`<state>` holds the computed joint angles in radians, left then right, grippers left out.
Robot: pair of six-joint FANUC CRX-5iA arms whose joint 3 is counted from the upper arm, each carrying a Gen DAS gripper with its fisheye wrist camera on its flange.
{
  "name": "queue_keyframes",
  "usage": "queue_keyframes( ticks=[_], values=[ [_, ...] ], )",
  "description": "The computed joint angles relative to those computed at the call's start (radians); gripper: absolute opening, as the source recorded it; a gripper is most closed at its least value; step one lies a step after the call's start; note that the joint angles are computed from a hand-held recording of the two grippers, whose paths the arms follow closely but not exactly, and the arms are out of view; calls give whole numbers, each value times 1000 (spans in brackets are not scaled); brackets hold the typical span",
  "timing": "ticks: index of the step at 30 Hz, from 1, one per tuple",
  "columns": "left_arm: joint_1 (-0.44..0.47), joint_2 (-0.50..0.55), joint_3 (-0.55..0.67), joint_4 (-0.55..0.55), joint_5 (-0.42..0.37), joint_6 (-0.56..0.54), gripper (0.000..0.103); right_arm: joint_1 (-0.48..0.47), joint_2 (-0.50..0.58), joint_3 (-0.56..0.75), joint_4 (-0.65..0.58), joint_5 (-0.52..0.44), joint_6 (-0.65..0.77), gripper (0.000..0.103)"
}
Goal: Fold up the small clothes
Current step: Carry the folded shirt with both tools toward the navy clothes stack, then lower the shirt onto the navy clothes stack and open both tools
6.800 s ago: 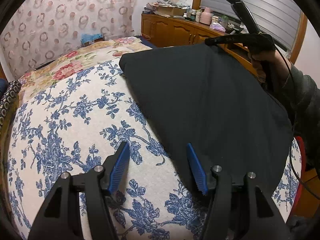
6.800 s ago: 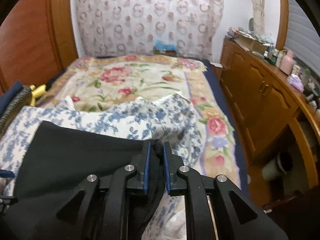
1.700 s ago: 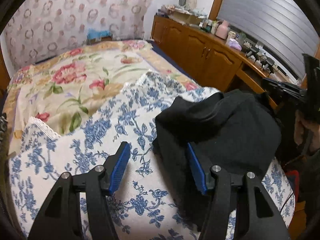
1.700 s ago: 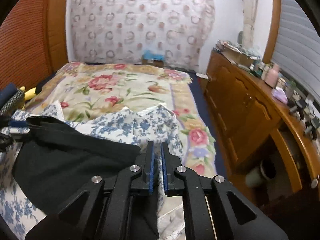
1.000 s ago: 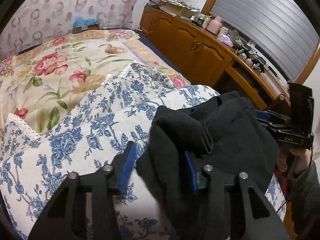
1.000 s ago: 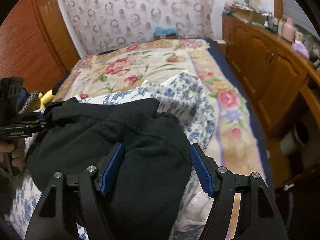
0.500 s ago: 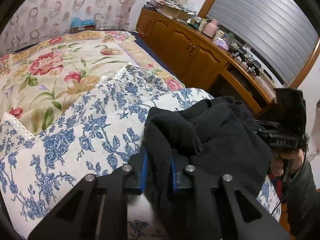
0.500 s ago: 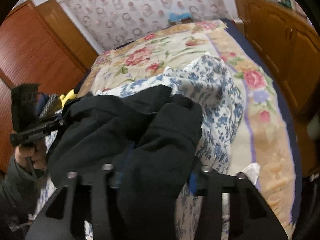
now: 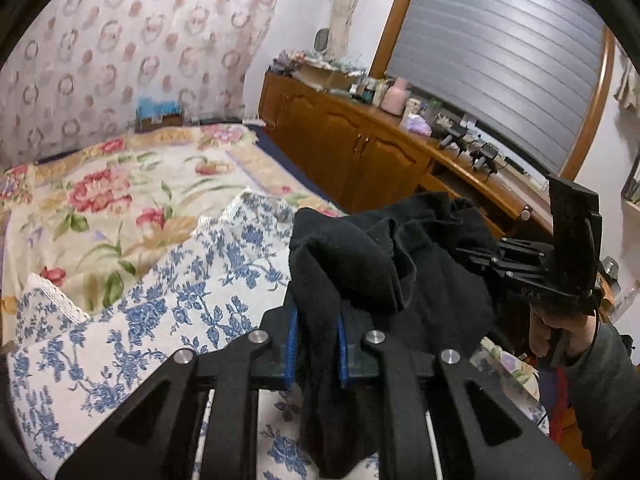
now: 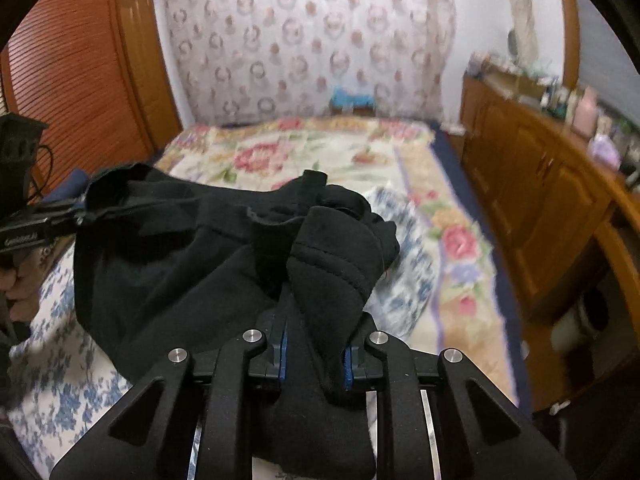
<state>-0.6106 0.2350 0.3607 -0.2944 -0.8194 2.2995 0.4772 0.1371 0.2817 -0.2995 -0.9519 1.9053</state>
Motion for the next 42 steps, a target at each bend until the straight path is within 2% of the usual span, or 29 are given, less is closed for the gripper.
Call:
queue_keyframes(
  ticks=[4, 10, 16, 21, 25, 28, 32, 34, 35, 38, 40, 42],
  values=[
    [-35, -44, -2, -94, -26, 67, 13, 15, -43, -11, -20, 25, 17, 16],
    [-81, -145, -56, -222, -88, 165, 13, 87, -68, 0, 0, 26, 20, 16],
    [-159, -293, -154, -387, -225, 304, 13, 194, -55, 39, -4, 25, 40, 16],
    [-268, -435, -251, -540, -399, 458, 13, 303, -2, 123, -26, 0, 73, 16],
    [-409, -519, -304, -682, -615, 598, 13, 393, 95, 275, -43, -65, 101, 16],
    [-518, -564, -342, -763, -775, 699, 13, 471, 209, 454, -38, -136, 119, 16],
    [-579, -612, -412, -772, -910, 825, 13, 572, 412, 765, -8, -280, 106, 16],
    [-572, -636, -452, -743, -935, 876, 13, 619, 531, 941, 18, -364, 102, 16],
    [-567, -651, -479, -725, -943, 905, 13, 639, 568, 990, 37, -374, 101, 16],
    [-538, -669, -522, -680, -938, 938, 15, 691, 644, 1047, 96, -347, 93, 18],
    [-509, -663, -520, -660, -925, 914, 18, 714, 672, 1049, 166, -322, 45, 25],
    [-531, -657, -515, -672, -955, 897, 29, 717, 647, 977, 201, -276, 2, 45]
  ],
)
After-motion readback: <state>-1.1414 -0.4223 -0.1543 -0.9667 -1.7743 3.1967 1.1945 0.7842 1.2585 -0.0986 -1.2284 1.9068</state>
